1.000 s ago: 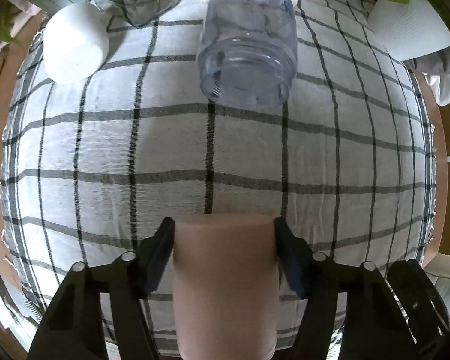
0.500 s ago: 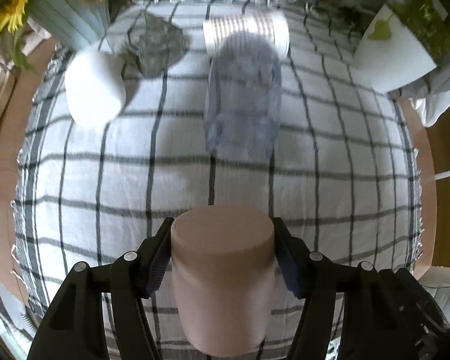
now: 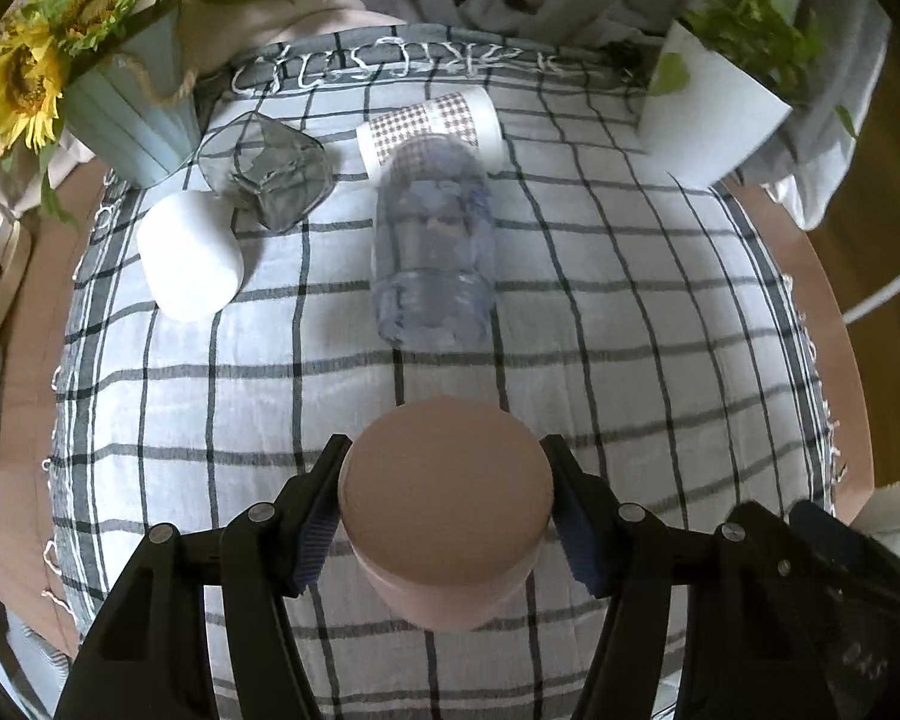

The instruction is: Flip cup upside down

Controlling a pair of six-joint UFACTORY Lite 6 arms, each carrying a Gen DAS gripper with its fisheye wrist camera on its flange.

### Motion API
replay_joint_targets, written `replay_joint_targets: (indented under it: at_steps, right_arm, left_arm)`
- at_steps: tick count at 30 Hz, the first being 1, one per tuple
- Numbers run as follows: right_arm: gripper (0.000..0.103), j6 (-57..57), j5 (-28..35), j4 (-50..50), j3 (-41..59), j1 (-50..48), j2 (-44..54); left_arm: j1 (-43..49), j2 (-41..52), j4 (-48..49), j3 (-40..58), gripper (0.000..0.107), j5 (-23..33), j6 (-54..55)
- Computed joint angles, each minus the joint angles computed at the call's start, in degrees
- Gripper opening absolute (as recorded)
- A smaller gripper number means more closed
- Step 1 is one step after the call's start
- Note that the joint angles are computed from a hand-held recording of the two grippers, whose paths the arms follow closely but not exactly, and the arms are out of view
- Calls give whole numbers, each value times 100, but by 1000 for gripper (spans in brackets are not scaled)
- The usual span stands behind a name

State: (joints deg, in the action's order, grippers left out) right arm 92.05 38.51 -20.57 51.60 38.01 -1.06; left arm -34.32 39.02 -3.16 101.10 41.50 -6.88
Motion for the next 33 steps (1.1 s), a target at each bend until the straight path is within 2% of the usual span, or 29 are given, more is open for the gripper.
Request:
replay_joint_targets:
  at_steps: [5,12,21,25,29,33]
  right_arm:
    - [83,44,-9,137,-127,113,2]
    - [83,31,82,172,17,335,178]
    - [83,155,323,121,112,487,223]
    - [83,327,582,-33,250,593,235]
    - [87,561,1163,-286,553,815,259]
    - [88,851,1810,-577,951,1137,274]
  left_arm:
    - [62,-562,-323,-833,62,-229,289]
    - [69,-952,-642,-1473,62,-413,603]
    - [93,-977,-739,-1517,62,-440,744]
    - [126,-1060,-818,-1582,75,-469,794]
    - [109,-1550,-727,-1933,89,-695,739]
    - [178,-2115,-465,-2297,93,-814,497]
